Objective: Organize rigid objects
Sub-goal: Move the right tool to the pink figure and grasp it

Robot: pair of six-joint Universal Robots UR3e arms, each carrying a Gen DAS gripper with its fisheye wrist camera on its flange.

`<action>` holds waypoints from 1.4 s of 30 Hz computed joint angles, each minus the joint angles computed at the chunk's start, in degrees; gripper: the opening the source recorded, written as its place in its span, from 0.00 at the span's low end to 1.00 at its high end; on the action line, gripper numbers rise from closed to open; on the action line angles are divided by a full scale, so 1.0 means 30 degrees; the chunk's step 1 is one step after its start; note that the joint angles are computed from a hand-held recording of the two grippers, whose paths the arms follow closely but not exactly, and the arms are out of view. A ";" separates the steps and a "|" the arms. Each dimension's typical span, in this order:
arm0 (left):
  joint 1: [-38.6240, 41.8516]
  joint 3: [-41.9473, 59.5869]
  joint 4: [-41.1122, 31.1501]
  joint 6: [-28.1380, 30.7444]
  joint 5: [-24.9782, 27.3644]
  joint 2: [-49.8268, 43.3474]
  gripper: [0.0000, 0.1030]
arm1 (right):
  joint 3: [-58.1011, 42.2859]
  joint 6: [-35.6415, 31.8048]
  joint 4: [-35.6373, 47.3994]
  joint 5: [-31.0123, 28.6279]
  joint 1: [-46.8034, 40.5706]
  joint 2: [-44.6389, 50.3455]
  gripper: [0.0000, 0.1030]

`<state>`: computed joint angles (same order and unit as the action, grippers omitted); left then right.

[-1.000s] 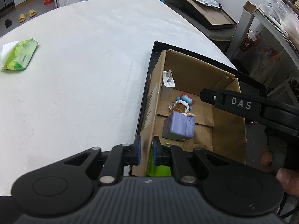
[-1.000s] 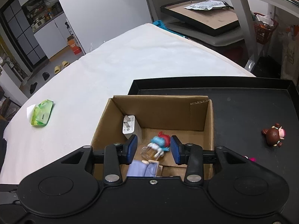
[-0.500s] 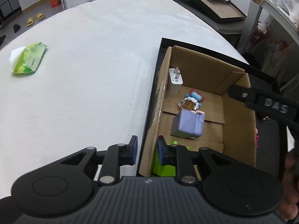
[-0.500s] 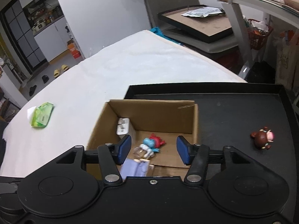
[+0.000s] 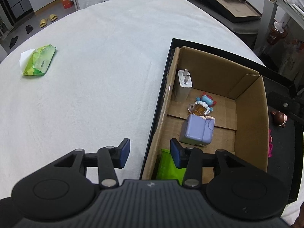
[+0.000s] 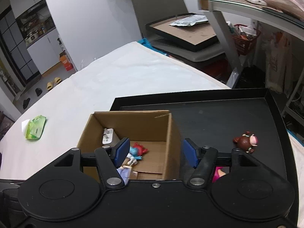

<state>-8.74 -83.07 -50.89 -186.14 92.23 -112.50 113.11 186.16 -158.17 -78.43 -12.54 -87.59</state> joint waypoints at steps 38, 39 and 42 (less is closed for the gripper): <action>-0.2686 0.3571 -0.2221 -0.1782 0.3245 -0.2461 0.48 | 0.0756 -0.1350 0.2898 -0.0958 -0.3060 0.2890 0.59; -0.2662 0.3483 -0.2151 -0.1726 0.3205 -0.2403 0.48 | 0.0726 -0.1377 0.2778 -0.1327 -0.2878 0.3143 0.55; -0.2606 0.3303 -0.2028 -0.1705 0.3077 -0.2291 0.48 | 0.1092 -0.1550 0.1876 -0.1929 -0.2598 0.3069 0.37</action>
<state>-16.56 -73.16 -56.97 -191.26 101.46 -119.37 116.39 181.51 -152.54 -84.22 -20.34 -78.38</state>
